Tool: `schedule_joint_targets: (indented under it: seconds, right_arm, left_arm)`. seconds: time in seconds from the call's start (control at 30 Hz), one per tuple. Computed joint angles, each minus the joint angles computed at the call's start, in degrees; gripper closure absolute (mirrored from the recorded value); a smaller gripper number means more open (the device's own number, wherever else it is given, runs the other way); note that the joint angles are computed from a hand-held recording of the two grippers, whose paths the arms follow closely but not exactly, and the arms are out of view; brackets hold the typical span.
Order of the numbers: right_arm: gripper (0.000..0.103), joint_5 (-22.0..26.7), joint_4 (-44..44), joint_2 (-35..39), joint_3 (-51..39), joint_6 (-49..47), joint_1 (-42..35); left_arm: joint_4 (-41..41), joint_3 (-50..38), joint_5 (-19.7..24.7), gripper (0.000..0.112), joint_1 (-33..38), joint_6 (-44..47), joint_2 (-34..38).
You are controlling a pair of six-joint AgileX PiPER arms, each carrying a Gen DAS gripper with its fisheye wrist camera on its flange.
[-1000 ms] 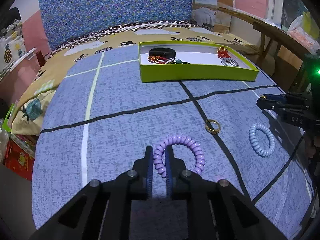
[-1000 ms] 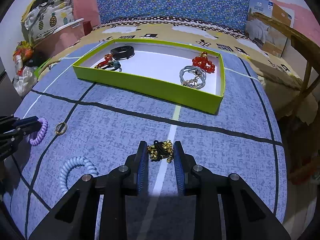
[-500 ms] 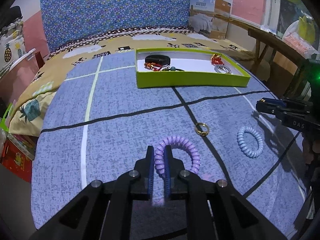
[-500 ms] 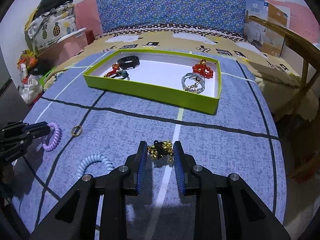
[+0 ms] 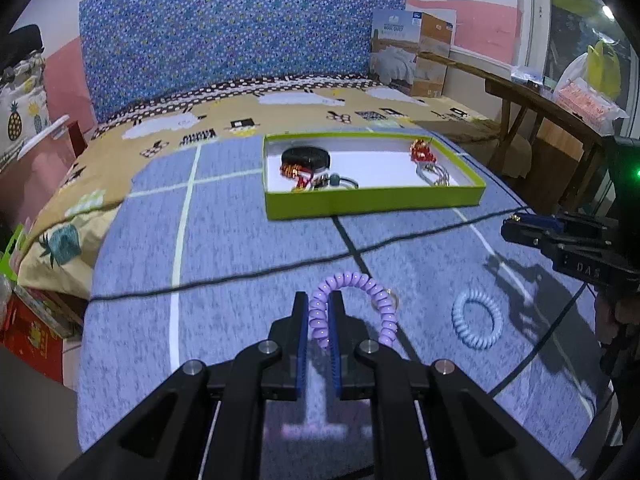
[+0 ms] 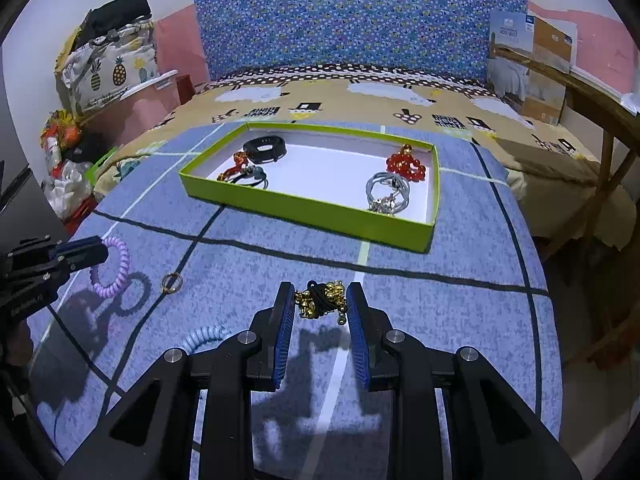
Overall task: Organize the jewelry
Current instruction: 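Carry the purple coil and gold beads into the green box and open both tools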
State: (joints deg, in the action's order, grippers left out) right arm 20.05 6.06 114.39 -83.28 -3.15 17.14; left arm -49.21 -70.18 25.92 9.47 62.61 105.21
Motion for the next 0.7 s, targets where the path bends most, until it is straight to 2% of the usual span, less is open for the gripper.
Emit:
schedule_joint_targets:
  seconds: [0.3,0.7]
  right_arm:
    - [0.076,1.34,1.54,1.35,-4.25,-1.79,-0.9]
    - [0.076,8.06,5.79,9.32,-19.68,-5.47,-3.72]
  left_arm:
    - [3.28,-8.33,1.23,0.102,-2.26,-4.1,3.42]
    - [14.52,-26.99,5.46,0.102,-5.17,-16.98,13.45]
